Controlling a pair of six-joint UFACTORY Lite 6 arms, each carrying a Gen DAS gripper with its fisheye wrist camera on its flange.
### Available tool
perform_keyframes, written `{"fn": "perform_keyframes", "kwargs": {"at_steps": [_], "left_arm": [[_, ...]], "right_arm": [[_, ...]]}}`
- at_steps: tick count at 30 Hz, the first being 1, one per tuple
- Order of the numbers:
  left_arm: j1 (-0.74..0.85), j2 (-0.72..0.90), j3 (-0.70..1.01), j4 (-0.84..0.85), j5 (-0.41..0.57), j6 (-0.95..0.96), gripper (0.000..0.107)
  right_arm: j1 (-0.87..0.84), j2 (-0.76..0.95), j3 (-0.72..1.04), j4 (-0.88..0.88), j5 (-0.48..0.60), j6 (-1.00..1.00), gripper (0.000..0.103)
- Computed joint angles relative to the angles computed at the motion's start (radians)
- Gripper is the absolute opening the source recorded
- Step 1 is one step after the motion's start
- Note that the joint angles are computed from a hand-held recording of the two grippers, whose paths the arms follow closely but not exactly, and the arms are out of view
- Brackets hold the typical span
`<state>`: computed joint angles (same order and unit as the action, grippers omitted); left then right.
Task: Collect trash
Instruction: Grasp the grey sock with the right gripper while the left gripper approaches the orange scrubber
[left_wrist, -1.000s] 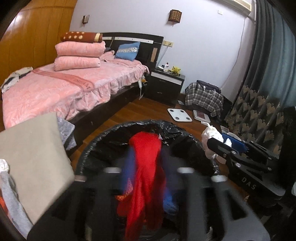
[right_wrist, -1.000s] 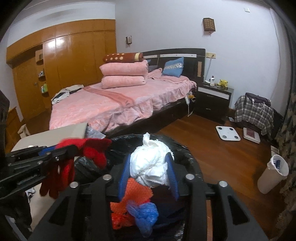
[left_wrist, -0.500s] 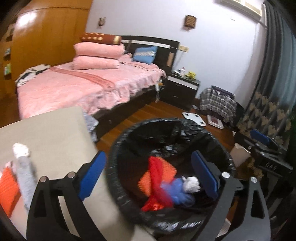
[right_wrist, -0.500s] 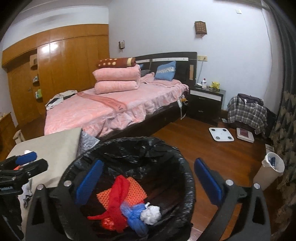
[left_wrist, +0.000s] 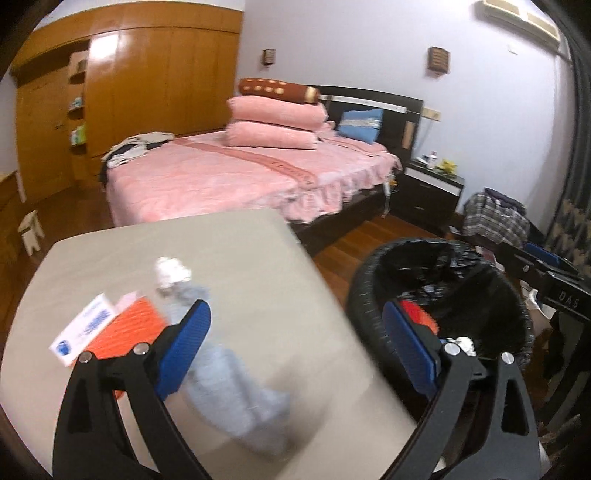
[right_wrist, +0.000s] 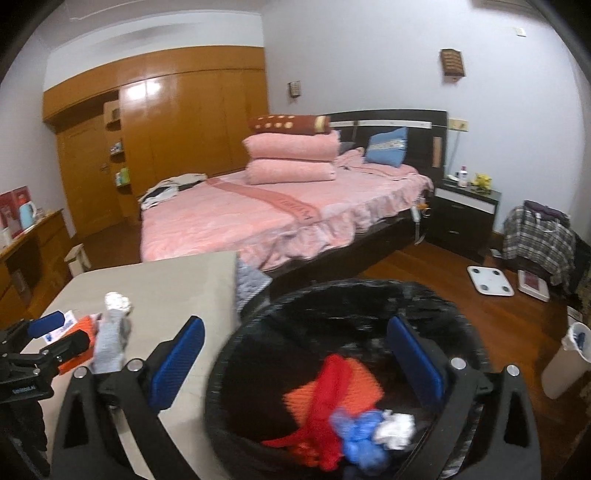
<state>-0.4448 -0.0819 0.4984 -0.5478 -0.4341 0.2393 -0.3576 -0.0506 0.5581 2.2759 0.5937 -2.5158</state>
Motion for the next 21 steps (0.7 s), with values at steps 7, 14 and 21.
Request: {"fn": "perform_keyframes", "kwargs": {"at_steps": [7, 14, 21], "left_arm": [[0.198, -0.149, -0.128, 0.134, 0.029, -0.062, 0.092], [0.457, -0.220, -0.195, 0.458, 0.048, -0.262, 0.092], [0.669, -0.190, -0.209, 0.756, 0.018, -0.448, 0.092]], "right_arm": [[0.271, -0.019, -0.026, 0.269, -0.055, -0.138, 0.097], [0.502, 0.047, 0.009, 0.510, -0.073, -0.284, 0.097], [0.733, 0.236, 0.122, 0.764, -0.067, -0.440, 0.096]]}}
